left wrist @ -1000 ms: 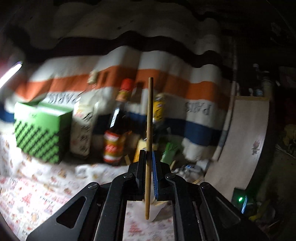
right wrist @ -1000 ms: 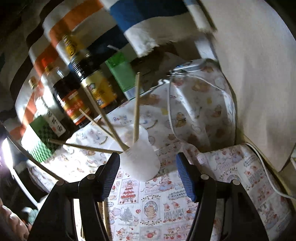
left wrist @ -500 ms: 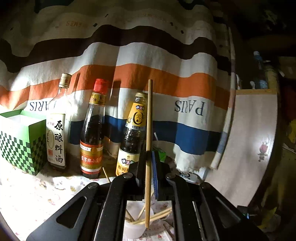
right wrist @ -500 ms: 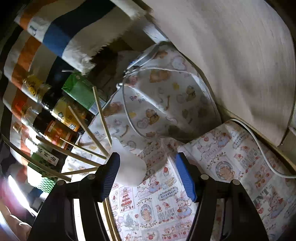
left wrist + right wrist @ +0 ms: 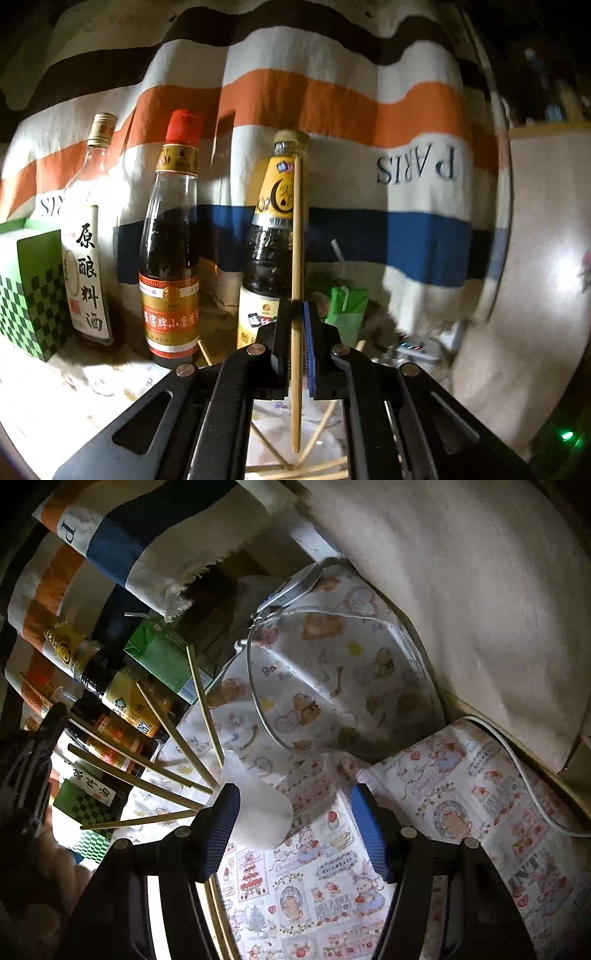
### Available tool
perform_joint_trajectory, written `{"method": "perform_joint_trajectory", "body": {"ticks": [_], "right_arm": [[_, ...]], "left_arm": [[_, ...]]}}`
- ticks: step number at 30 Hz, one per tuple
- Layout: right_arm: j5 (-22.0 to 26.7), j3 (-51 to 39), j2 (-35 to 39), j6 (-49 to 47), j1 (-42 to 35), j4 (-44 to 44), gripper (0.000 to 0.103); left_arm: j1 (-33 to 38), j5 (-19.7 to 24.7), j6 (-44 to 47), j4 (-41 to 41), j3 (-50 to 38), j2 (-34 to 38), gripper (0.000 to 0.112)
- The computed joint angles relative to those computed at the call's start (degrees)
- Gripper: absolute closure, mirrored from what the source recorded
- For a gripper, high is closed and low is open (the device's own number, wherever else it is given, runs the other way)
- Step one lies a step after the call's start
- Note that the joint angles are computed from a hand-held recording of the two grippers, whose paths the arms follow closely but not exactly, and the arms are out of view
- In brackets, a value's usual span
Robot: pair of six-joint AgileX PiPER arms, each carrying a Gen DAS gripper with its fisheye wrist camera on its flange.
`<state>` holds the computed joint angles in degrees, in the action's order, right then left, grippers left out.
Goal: Organize utensils
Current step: 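Open the right tool and withdraw while the left tool lowers its chopstick into the cup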
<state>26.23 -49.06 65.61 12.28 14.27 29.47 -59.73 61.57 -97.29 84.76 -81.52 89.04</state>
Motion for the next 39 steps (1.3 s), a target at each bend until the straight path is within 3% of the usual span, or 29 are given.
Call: {"method": "perform_joint_trajectory", "body": {"ticks": [3, 5, 8, 13, 19, 24, 32, 39], "right_arm": [[0.7, -0.1, 0.22, 0.97, -0.46, 0.04, 0.038], [2.28, -0.49, 1.01, -3.39, -1.94, 4.72, 0.038], [1.83, -0.5, 1.24, -0.17, -1.4, 1.64, 0.038], [1.48, -0.62, 1.98, 1.4, -0.03, -0.64, 0.038], [1.21, -1.2, 2.11, 17.93, 3.62, -17.33, 0.038], [1.78, -1.33, 2.44, 16.61, 2.84, -16.36, 0.038], [2.41, -1.97, 2.28, 17.61, 4.03, -18.27, 0.038], [2.93, -2.45, 2.69, 19.79, 5.32, -21.27, 0.038]], "left_arm": [[1.59, -0.54, -0.21, 0.1, 0.78, 1.09, 0.107], [3.09, -2.25, -1.59, -0.45, 1.72, 1.16, 0.107], [5.59, -6.03, -4.12, -2.12, 2.67, 1.12, 0.107], [5.32, -5.22, -5.36, 0.42, 2.25, 2.59, 0.107], [3.85, -1.69, -4.34, 2.48, 1.9, 4.97, 0.107], [4.06, -3.94, -5.26, 2.2, 2.65, 3.71, 0.107], [3.93, -3.75, 7.49, -3.27, -1.94, 6.98, 0.107], [6.83, -1.21, 28.77, -18.68, -12.99, 11.51, 0.107]]}}
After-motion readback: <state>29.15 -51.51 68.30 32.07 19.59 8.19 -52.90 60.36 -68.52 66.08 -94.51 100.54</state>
